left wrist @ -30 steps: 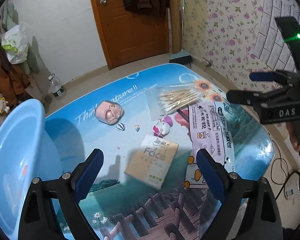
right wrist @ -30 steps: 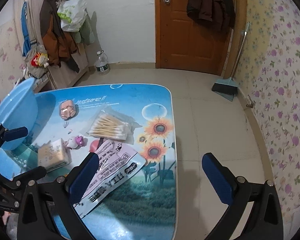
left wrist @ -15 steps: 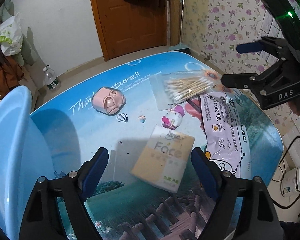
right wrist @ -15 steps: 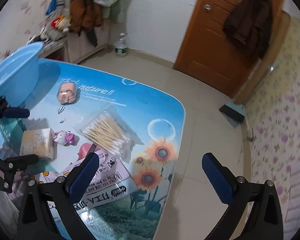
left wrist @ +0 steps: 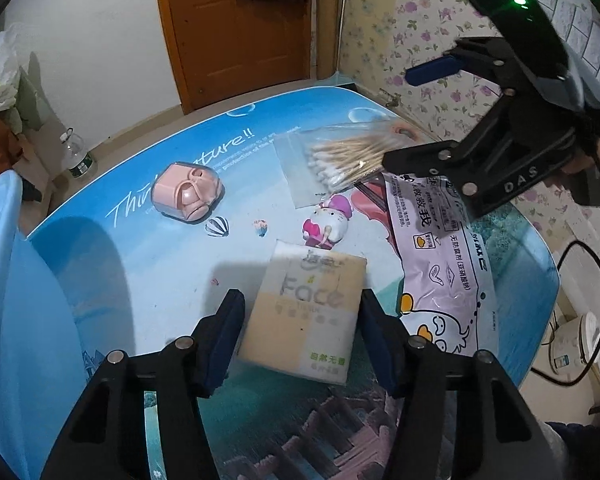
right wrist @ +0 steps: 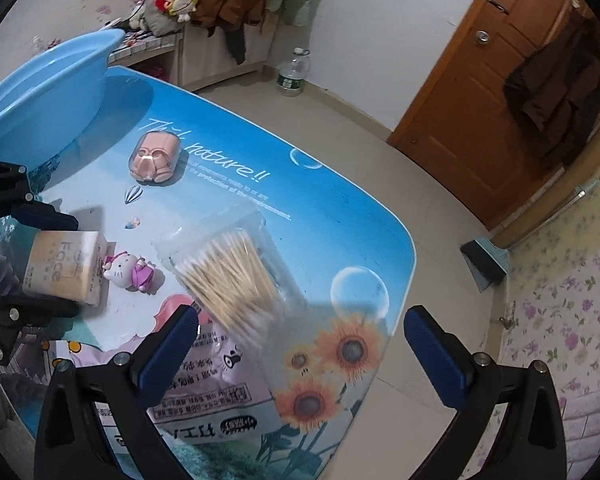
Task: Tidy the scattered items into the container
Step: 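Grasp the Face tissue pack with the left gripper while the right gripper grasps the cotton swab bag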
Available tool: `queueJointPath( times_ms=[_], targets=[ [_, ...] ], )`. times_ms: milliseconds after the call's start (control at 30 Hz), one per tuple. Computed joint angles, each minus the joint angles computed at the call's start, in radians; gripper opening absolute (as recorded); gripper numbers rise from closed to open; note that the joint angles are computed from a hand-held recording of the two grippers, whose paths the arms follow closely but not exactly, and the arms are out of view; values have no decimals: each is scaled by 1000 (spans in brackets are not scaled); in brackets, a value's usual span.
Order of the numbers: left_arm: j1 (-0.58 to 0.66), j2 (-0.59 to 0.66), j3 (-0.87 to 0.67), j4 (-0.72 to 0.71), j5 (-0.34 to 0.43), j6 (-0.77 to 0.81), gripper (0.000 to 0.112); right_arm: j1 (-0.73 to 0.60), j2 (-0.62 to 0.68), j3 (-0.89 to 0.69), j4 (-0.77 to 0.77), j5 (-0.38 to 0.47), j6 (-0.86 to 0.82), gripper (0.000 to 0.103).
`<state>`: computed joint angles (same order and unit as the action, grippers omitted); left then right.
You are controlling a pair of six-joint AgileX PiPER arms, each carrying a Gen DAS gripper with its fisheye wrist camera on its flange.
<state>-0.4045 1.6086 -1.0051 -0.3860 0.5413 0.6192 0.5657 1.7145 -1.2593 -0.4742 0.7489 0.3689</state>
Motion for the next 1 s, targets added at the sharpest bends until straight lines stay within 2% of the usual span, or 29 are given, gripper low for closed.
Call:
queueJointPath(
  times_ms=[167, 400, 733, 767, 1000],
  targets=[
    [10, -4, 10, -49, -3, 63, 50, -40, 50, -58, 117, -8, -157, 103],
    [27, -15, 31, -106, -10, 136, 49, -44, 105, -101, 174, -20, -229, 103],
    [31, -23, 39, -120, -12, 140, 49, -69, 141, -119, 275, -51, -321, 102],
    [32, -20, 38, -123, -14, 140, 49, -75, 141, -116, 297, -57, -339, 99],
    [44, -26, 42, -136, -8, 145, 49, -108, 123, -90, 492, -92, -510, 66]
  ],
)
